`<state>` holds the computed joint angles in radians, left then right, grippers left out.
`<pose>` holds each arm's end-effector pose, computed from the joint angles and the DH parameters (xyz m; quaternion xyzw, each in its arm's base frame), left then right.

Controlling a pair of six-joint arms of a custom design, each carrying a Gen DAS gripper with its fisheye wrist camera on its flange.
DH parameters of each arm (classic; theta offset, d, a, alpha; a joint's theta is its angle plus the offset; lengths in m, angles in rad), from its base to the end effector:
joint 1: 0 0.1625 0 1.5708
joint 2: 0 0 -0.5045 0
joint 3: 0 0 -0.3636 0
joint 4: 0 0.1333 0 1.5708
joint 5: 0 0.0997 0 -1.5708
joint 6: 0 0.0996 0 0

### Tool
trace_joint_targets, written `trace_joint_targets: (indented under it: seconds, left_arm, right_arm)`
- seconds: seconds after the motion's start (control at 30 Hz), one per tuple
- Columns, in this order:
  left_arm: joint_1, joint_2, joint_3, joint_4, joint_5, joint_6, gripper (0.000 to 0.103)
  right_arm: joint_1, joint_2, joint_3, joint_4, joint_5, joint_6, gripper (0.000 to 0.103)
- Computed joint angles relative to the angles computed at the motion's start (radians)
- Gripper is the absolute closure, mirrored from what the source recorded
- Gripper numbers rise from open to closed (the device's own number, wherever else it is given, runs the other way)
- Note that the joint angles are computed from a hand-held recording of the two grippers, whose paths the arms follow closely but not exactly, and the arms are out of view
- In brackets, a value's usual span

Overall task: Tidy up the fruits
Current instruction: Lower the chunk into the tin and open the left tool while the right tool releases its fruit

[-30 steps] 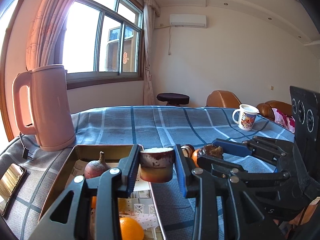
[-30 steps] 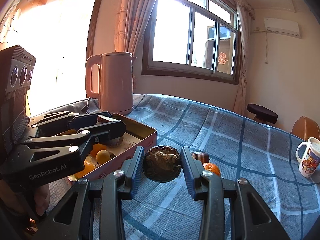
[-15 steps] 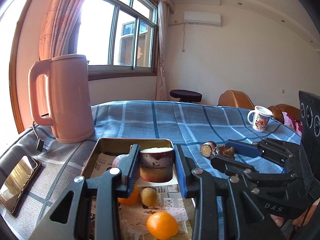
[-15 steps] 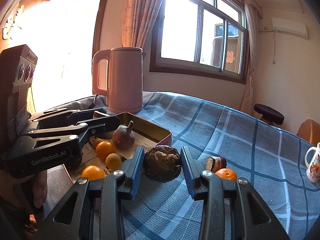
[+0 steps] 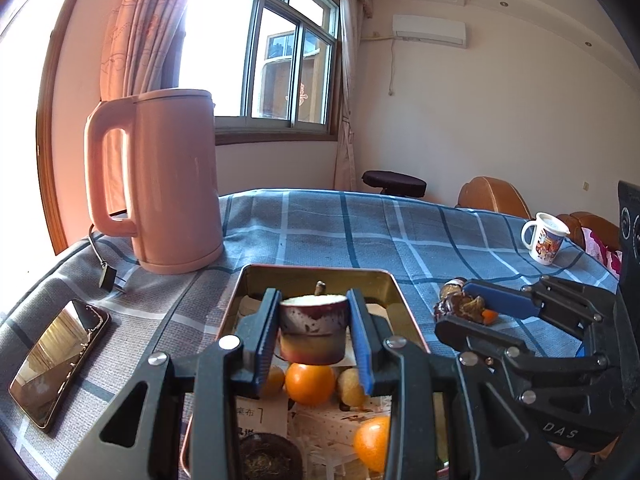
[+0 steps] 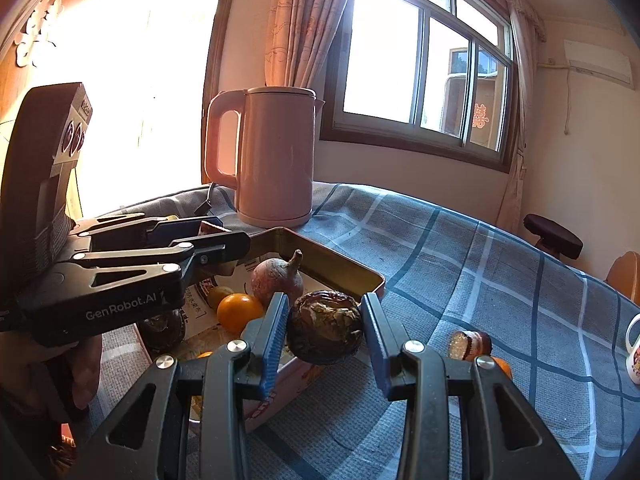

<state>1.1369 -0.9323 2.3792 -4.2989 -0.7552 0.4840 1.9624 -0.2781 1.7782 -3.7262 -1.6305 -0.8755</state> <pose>0.0020 -0.4853 0.2828 0.1135 0.7648 -0.5405 0.3316 0.3660 -0.5526 -0.0798 0.5525 -0.7684 0.3055 0.1045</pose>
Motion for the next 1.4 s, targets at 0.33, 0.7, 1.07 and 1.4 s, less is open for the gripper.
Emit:
trace_joint_targets:
  seconds: [0.33, 0.7, 1.07, 1.4]
  left_arm:
    - [0.024, -0.045, 0.003, 0.095, 0.008, -0.063, 0.068]
    - [0.038, -0.07, -0.001, 0.178, -0.009, -0.105, 0.068]
    - [0.04, -0.074, -0.007, 0.218, 0.005, -0.117, 0.067]
    - [0.032, -0.06, -0.008, 0.184, 0.033, -0.093, 0.066]
  right_arm:
    - [0.026, 0.025, -0.025, 0.043, -0.016, -0.021, 0.063]
    - [0.041, 0.035, -0.055, 0.118, -0.051, -0.029, 0.063]
    - [0.057, 0.049, -0.088, 0.183, -0.114, -0.04, 0.063]
    - [0.061, 0.054, -0.091, 0.174, -0.132, -0.043, 0.058]
